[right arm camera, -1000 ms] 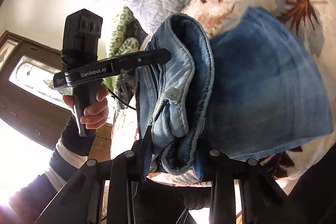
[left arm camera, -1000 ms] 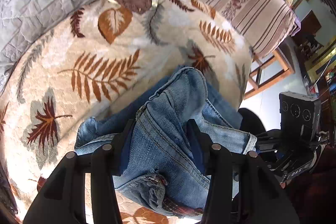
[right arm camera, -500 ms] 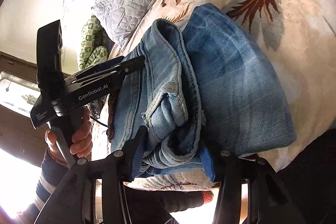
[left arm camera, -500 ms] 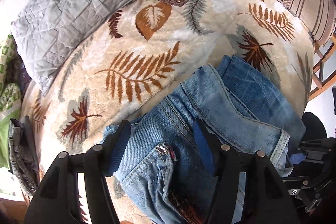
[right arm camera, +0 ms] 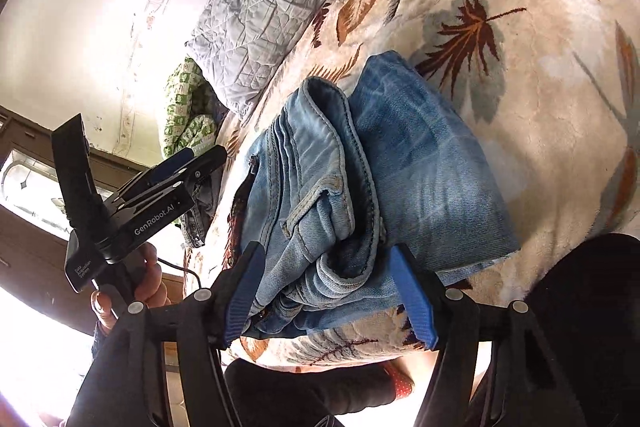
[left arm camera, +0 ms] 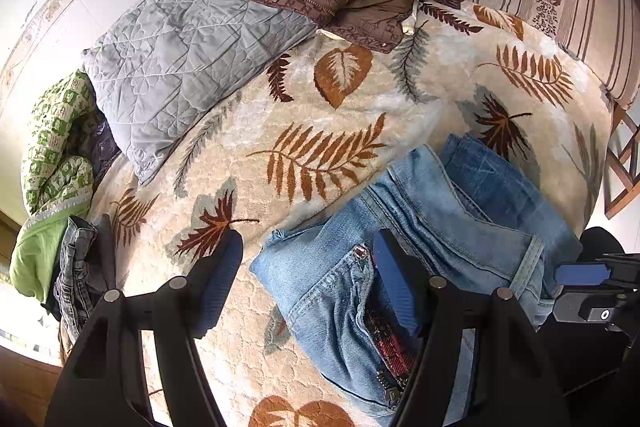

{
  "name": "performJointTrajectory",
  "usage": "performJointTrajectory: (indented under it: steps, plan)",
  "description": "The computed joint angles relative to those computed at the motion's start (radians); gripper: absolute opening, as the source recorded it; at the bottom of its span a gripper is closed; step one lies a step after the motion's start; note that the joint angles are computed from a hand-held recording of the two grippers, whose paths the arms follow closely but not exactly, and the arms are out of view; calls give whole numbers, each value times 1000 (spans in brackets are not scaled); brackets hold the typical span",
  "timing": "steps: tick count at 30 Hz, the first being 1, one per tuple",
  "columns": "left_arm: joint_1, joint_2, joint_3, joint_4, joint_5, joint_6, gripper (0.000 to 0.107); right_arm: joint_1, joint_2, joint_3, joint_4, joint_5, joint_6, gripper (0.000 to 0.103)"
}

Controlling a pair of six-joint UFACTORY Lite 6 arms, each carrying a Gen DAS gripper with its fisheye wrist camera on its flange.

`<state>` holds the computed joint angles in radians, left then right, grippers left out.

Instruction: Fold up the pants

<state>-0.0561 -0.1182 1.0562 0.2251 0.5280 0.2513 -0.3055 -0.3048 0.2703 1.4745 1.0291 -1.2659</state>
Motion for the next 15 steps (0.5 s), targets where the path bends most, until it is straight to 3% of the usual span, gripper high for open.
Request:
performJointTrajectory:
  steps: [4,6,8,10,12,15]
  plan:
    - [14,30,15,2,4,-11,68,7,13,10,17,-1,-6,73]
    - [39,68,59,-76,26,68,68,21,24,16,38,-13,-10,76]
    - [106,161,184,-264,119,216,68,4,54,24,46,-2,-20,76]
    - [167,304,367,-422,283,308,70,-9,92,36,49,8,-21,78]
    - [183,423,512,-470,391,295,72,-6,128,45,57,19,-33,79]
    - [149,527,612,-440,437,258,72,40,150,57,78,-1,-44,80]
